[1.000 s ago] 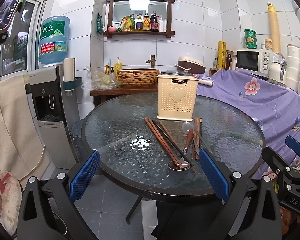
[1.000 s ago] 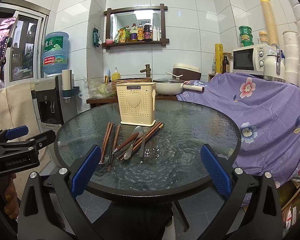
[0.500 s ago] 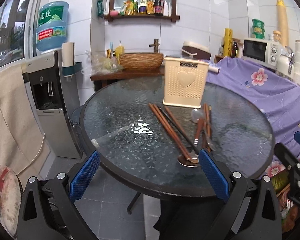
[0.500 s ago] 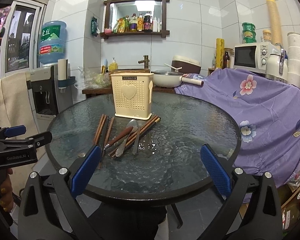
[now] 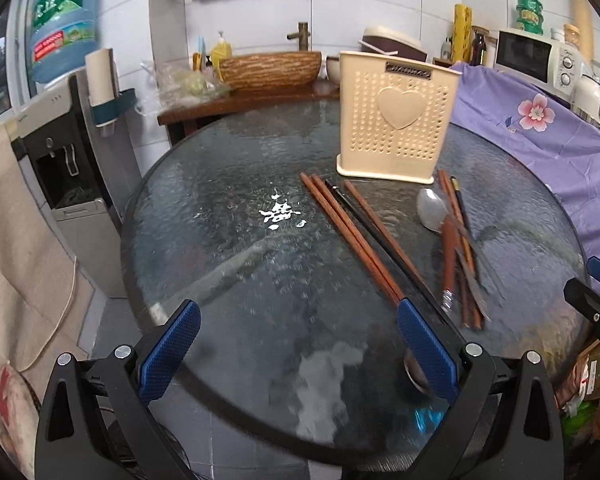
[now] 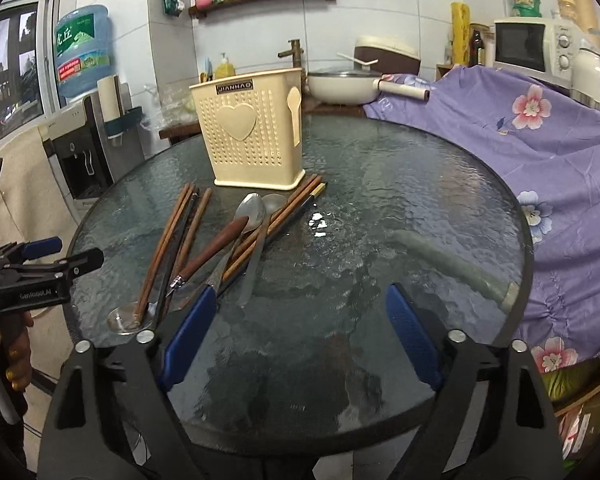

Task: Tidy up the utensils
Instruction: 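Move both grippers down toward the loose utensils beside the beige holder, then grasp the black gold-banded stick with right gripper while left gripper grasps a brown chopstick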

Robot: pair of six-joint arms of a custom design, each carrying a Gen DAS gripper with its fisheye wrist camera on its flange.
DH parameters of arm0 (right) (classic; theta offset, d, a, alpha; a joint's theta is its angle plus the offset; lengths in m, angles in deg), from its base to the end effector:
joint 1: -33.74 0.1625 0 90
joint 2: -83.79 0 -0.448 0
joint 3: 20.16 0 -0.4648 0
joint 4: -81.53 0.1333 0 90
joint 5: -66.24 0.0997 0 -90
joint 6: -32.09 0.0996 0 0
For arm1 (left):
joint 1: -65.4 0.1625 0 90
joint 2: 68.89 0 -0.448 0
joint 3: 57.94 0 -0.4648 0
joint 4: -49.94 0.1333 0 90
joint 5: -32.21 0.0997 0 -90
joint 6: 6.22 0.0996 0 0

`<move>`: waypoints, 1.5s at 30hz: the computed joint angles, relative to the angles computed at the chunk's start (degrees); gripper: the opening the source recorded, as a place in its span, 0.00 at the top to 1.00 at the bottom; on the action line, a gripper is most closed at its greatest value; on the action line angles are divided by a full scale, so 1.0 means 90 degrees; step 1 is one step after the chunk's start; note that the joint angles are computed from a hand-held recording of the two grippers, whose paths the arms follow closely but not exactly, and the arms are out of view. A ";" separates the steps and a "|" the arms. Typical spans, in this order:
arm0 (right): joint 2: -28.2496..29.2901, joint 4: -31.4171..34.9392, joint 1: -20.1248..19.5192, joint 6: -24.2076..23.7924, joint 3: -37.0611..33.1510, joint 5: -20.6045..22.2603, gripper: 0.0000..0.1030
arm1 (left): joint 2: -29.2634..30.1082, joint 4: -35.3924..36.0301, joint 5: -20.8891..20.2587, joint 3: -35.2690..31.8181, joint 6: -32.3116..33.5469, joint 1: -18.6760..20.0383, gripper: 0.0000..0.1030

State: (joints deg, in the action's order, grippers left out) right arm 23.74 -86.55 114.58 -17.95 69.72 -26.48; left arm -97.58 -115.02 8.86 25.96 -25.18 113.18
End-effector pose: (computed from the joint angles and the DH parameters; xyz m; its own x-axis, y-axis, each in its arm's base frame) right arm 0.0048 -0.7782 0.3276 -0.7110 -0.3793 0.5921 -0.6835 0.5709 -0.4549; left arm -0.3479 -0.7178 -0.0076 -0.6803 -0.1919 -0.7074 0.4350 0.6711 -0.6003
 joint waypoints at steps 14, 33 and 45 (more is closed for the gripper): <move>0.1333 0.2103 0.0327 0.0851 -0.2372 -0.0746 0.39 | 0.0213 0.1839 -0.1203 -0.1642 -0.0372 0.0737 0.47; 0.3527 0.4581 0.0607 0.2293 -0.6063 -0.1678 0.79 | 0.0798 0.2927 -0.1719 -0.3227 -0.0510 0.1205 0.52; 0.4316 0.5045 0.0805 0.2181 -0.7281 -0.2245 0.84 | 0.0762 0.2976 -0.1748 -0.3238 -0.0497 0.1257 0.52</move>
